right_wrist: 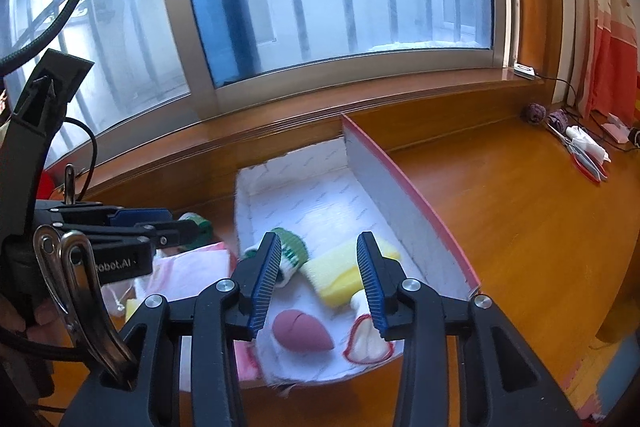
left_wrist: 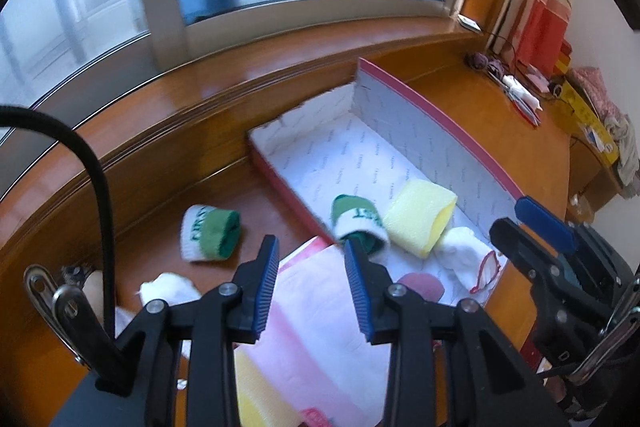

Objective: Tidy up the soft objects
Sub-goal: 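Withdraw both grippers from the shoebox toward the remaining items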

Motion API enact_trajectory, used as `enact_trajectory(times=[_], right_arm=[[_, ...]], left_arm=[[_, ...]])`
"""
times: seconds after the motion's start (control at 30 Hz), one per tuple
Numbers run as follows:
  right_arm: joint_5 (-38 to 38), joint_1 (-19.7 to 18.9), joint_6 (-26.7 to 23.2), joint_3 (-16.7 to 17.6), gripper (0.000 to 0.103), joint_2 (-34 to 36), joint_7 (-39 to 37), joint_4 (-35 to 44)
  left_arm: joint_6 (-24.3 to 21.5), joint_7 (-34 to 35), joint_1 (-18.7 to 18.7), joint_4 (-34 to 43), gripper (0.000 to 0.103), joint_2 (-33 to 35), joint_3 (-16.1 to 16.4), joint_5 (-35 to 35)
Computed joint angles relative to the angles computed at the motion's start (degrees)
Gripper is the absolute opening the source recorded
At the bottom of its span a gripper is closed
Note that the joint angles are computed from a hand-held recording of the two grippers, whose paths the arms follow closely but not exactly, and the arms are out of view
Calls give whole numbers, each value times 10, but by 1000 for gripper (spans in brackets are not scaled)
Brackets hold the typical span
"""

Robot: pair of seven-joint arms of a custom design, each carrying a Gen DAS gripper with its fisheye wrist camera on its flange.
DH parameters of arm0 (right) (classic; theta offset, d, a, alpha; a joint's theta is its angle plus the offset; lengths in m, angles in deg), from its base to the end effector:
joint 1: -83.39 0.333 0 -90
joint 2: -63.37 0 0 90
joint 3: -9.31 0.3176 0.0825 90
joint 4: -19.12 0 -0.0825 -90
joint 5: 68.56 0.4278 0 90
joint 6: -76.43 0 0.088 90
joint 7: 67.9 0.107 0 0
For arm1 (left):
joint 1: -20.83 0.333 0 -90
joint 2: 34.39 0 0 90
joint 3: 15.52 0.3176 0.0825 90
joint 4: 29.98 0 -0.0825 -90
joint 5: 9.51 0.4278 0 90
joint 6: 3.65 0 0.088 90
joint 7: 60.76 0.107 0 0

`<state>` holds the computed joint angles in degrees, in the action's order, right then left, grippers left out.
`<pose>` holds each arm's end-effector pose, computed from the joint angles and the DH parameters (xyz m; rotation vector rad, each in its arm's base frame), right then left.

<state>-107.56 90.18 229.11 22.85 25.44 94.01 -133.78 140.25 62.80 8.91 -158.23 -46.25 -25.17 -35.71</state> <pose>0.3950 0.1670 0.4817 -1.3654 2.0247 -0.8165 0.5236 -0.2068 0.4880 -1.2595 2.5748 -0.8007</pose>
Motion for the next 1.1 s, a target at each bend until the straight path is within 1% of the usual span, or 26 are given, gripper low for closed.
enact_trajectory(times=[0.27, 0.63, 0.87, 1.1], right_arm=[[5, 17, -10, 16, 41, 8, 10, 14], [-15, 43, -14, 36, 41, 48, 38, 52], [-27, 63, -15, 40, 41, 87, 54, 83], [-40, 86, -18, 39, 41, 133, 65, 119]], left_arm=[[-1, -4, 18, -28, 35, -31, 18, -3], [-17, 10, 50, -55, 35, -62, 46, -10], [-20, 15, 75, -53, 35, -58, 58, -9], [-29, 35, 94, -47, 35, -49, 70, -16]])
